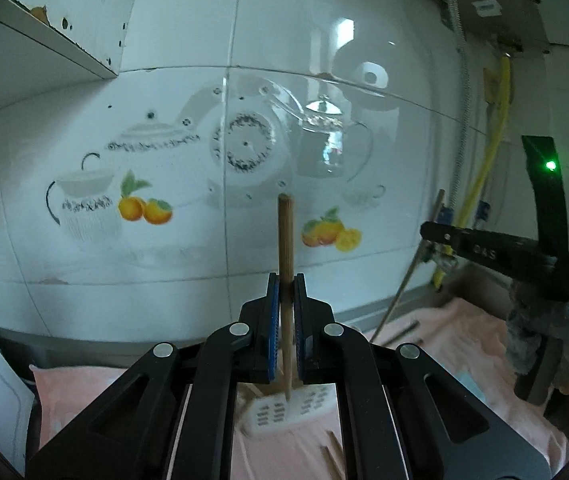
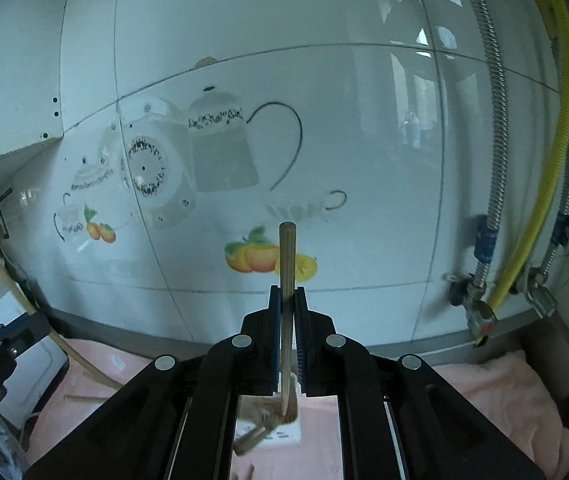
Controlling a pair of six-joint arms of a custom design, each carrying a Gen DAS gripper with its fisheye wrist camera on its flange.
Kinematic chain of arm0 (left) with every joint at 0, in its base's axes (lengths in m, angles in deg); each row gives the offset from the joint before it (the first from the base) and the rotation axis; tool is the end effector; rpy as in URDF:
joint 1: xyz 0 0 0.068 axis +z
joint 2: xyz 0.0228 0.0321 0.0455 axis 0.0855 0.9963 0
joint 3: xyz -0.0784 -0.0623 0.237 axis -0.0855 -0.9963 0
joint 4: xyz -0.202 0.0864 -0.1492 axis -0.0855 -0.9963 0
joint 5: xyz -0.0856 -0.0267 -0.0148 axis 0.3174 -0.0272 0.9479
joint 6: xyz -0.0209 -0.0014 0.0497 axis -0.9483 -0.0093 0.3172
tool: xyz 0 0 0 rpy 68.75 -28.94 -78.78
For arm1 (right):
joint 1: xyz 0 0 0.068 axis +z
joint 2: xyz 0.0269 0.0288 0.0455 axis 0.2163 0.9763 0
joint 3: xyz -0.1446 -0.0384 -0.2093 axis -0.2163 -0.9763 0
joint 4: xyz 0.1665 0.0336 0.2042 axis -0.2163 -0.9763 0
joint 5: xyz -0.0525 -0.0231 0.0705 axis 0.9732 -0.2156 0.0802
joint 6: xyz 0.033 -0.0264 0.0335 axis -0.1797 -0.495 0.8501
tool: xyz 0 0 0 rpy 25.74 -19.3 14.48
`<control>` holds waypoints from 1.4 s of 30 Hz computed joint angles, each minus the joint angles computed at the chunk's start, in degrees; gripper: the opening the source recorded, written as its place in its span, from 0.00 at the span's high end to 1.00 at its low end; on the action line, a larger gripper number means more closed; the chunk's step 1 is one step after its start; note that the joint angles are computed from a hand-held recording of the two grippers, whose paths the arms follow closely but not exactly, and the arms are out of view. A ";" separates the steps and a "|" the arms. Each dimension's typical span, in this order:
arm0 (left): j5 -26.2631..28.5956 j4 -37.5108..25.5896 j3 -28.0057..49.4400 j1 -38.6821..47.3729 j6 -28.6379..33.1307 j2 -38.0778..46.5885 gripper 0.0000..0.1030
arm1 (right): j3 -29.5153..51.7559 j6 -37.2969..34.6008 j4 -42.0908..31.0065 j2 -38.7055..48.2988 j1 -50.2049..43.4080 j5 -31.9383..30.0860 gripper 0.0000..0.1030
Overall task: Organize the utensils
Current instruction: 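Lower the right tool's chopstick into the holder and open while the left tool releases its chopstick, then bring both open tools back down over the last two chopsticks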
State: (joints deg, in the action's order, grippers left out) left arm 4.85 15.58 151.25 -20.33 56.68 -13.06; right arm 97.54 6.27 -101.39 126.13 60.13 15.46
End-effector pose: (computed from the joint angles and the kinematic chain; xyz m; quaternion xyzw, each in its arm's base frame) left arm 0.2145 -0.1079 0.3802 0.2204 0.7805 -0.2005 0.5496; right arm 0.1833 0.1624 0.3923 0.1020 0.8290 0.0188 0.5495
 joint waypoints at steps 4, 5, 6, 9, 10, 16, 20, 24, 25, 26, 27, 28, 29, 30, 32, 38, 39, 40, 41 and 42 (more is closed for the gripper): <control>-1.33 1.76 0.30 0.61 -0.01 1.85 0.95 | -0.47 -1.86 2.83 1.08 -1.17 -1.51 0.94; -0.85 1.70 0.63 1.00 -0.38 2.35 0.95 | -0.76 -2.17 3.41 1.43 -1.55 -2.24 0.94; -0.25 2.08 0.73 1.48 -1.03 2.52 0.95 | -0.99 -2.29 3.75 1.76 -1.85 -2.73 0.94; 0.94 2.32 1.68 1.80 -1.54 2.84 0.95 | -1.80 -2.43 4.32 2.66 -2.68 -4.01 0.94; 0.49 2.57 1.96 1.54 -1.31 2.96 0.95 | -2.07 -2.39 4.47 2.81 -2.88 -4.29 0.94; -3.90 6.54 0.65 -0.36 -0.12 3.64 0.95 | -4.66 -2.22 5.04 3.85 -3.76 -6.75 0.94; -3.41 7.86 -0.81 0.06 -0.96 5.45 0.95 | -6.03 -1.87 5.19 4.32 -3.44 -7.25 0.94; -1.84 8.34 -2.44 0.99 -1.02 6.75 0.95 | -7.21 -1.51 5.26 3.84 -3.32 -7.37 0.93; -1.52 8.33 -2.51 1.22 -1.07 7.13 0.94 | -7.64 -1.33 5.27 3.44 -3.16 -7.16 0.93; -1.38 7.98 -2.41 1.46 -1.17 7.66 0.94 | -7.67 -1.15 5.07 3.25 -3.07 -6.95 0.93; -0.91 7.76 -2.17 1.67 -1.22 8.22 0.94 | -7.84 -0.96 4.92 2.91 -2.87 -6.71 0.92; -0.55 7.51 -2.02 1.85 -1.28 8.64 0.94 | -7.91 -0.83 4.73 2.61 -2.65 -6.52 0.92; -0.91 7.24 -1.89 1.84 -1.21 9.05 0.94 | -7.90 -0.57 4.35 2.21 -2.10 -5.85 0.92; -1.01 7.18 -1.87 1.84 -1.07 9.24 0.94 | -7.91 -0.29 3.95 1.86 -1.43 -5.02 0.90; -1.29 7.44 -2.30 1.82 -1.09 9.10 0.93 | -7.92 0.27 2.74 0.77 0.29 -2.85 0.82; -0.64 6.37 -3.16 1.95 -0.67 6.41 0.87 | -7.27 5.61 -3.44 -1.49 8.98 5.88 0.65; -0.59 6.16 -3.80 2.04 -0.74 5.14 0.80 | -7.20 6.95 -4.74 -1.66 10.64 6.95 0.62; -0.56 5.90 -4.12 2.07 -0.77 4.33 0.77 | -7.10 8.85 -6.47 -1.60 12.56 8.27 0.61; -0.57 5.62 -5.02 2.14 -0.69 2.71 0.72 | -7.09 11.57 -8.60 -1.39 14.87 9.81 0.60; -0.71 5.28 -5.85 2.12 -0.47 1.22 0.70 | -7.30 14.43 -10.57 -1.13 17.24 10.96 0.58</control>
